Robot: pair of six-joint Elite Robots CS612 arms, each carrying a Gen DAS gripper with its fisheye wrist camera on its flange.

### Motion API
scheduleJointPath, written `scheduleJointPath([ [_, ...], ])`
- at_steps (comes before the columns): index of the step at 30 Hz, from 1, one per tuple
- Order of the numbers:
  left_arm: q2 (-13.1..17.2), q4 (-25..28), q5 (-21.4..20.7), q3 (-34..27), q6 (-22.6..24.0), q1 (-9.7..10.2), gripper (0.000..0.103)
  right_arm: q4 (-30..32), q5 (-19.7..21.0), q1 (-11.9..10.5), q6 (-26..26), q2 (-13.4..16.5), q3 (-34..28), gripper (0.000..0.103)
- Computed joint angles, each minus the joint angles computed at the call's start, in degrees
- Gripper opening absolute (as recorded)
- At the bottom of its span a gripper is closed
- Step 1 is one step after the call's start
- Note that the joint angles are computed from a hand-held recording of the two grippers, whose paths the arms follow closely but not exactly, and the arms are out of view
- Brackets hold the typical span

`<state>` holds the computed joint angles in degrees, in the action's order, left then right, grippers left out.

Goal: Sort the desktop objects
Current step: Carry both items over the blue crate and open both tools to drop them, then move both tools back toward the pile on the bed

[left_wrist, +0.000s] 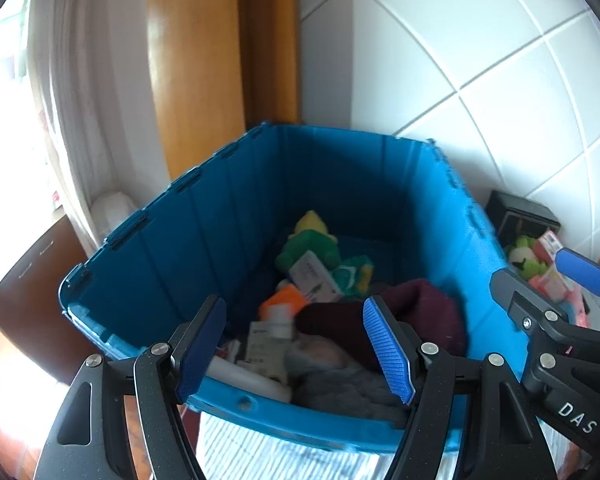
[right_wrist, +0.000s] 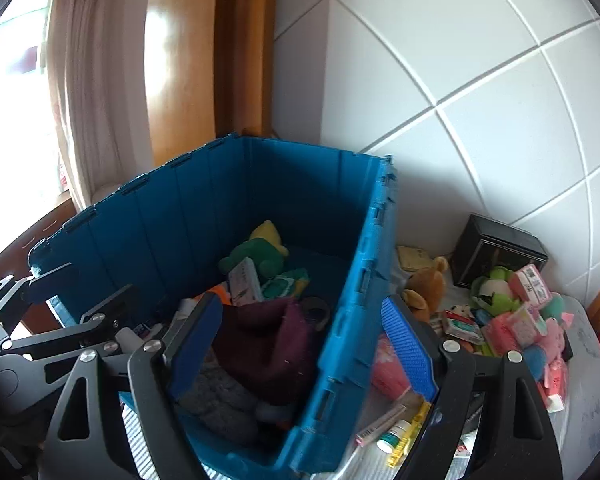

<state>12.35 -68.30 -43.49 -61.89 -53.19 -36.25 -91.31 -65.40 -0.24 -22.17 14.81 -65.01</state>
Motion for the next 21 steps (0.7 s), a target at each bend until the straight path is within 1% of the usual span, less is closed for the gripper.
scheduleJointPath([
  [7, -0.8, -5.7, 0.9, 2.4, 4.0, -1.97, 0.072, 0.3, -0.9, -2.7, 2.4, 1.0, -3.2, 0.082],
  [12, -2.1, -11.2, 0.4, 6.2, 7.8, -3.59, 0.072, 1.4, -1.3, -5.3, 3.5, 2.1, -5.9, 0.083],
  [13, -2.4, -12.3, 0.1, 7.1, 8.5, -3.95, 0.072, 1.9, -1.4, -6.0, 3.7, 2.4, -6.5, 0.086],
  [14, -2.8, -13.4, -0.4, 8.3, 9.1, -4.31, 0.072, 2.2, -1.6, -6.5, 3.8, 2.6, -7.0, 0.092],
  [15, -3.2, -14.5, -0.8, 9.5, 9.5, -4.67, 0.072, 2.5, -1.8, -7.1, 3.8, 2.9, -7.4, 0.094],
  [16, -3.7, -15.5, -1.1, 10.7, 9.8, -5.03, 0.072, 2.9, -2.1, -7.9, 3.9, 3.2, -8.0, 0.098],
  [21, -6.6, -20.7, -3.3, 18.9, 10.9, -6.92, 0.072, 5.2, -2.8, -11.5, 4.1, 4.2, -9.5, 0.098],
])
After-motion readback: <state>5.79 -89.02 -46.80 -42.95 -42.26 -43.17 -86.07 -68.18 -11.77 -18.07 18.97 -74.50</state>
